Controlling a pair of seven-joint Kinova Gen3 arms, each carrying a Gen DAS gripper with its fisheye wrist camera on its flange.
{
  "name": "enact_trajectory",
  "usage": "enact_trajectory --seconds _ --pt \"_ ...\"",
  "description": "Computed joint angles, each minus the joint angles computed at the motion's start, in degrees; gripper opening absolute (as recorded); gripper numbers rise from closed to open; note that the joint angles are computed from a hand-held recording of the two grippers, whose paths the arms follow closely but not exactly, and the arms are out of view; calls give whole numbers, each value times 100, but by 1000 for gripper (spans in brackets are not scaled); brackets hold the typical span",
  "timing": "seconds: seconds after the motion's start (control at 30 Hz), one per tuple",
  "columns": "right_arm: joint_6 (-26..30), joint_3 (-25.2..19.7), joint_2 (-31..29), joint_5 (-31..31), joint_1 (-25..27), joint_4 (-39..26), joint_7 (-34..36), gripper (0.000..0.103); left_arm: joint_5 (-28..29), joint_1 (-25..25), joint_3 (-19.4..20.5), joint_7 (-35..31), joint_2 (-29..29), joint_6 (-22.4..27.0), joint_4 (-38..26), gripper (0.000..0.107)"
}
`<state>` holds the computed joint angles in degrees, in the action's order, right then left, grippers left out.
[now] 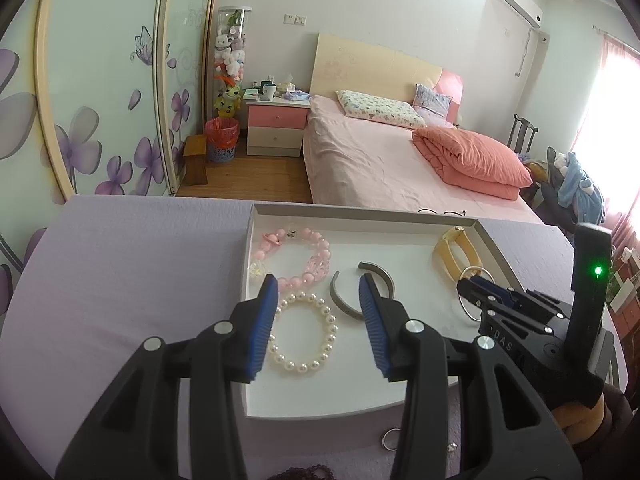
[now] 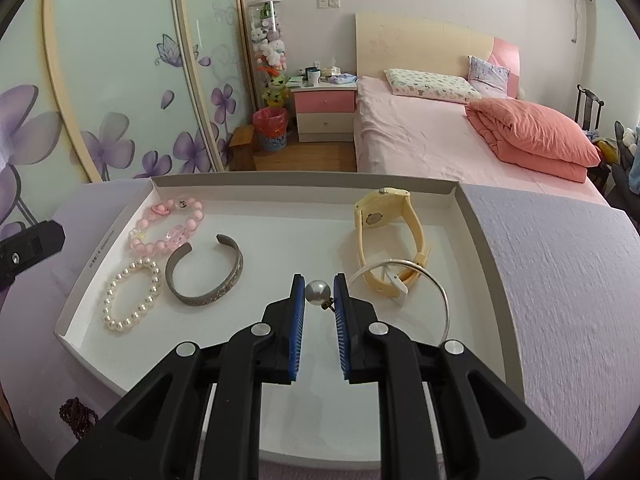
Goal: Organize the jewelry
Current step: 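Open the right tool to drop the pearl earring into the tray, then grasp the pearl drop earrings with the right tool while the left tool returns to the bed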
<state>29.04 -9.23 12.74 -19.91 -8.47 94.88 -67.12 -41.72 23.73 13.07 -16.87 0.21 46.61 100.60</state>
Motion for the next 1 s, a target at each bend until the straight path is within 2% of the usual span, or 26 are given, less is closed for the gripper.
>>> enact_trajectory --seconds 0.03,0.1,0.13,0.17,0.33,0.6,0.83,1.0 --pt "-15 1 3 -5 -1 -6 6 16 24 -3 -1 -13 9 1 -7 43" --pt "-6 -15 -36 -70 53 9 37 27 58 -9 -9 -35 1 -11 2 44" --pt "5 -59 -69 -214 151 30 149 45 67 -17 -15 -47 -5 -17 7 46" --pt "-54 -78 -127 -343 225 89 238 55 53 -16 -10 -28 -33 -14 34 48" --pt "9 -52 -423 -1146 634 298 899 55 41 -43 78 102 -195 59 150 49" --pt "217 364 -922 -1827 720 705 1536 52 67 -155 431 260 -598 277 385 52" --pt "377 697 -1294 -1940 556 1158 1920 50 116 -233 854 472 -926 513 626 57" --pt "469 814 -1435 -1666 407 1472 1981 50 -21 -230 1309 837 -1138 741 928 69"
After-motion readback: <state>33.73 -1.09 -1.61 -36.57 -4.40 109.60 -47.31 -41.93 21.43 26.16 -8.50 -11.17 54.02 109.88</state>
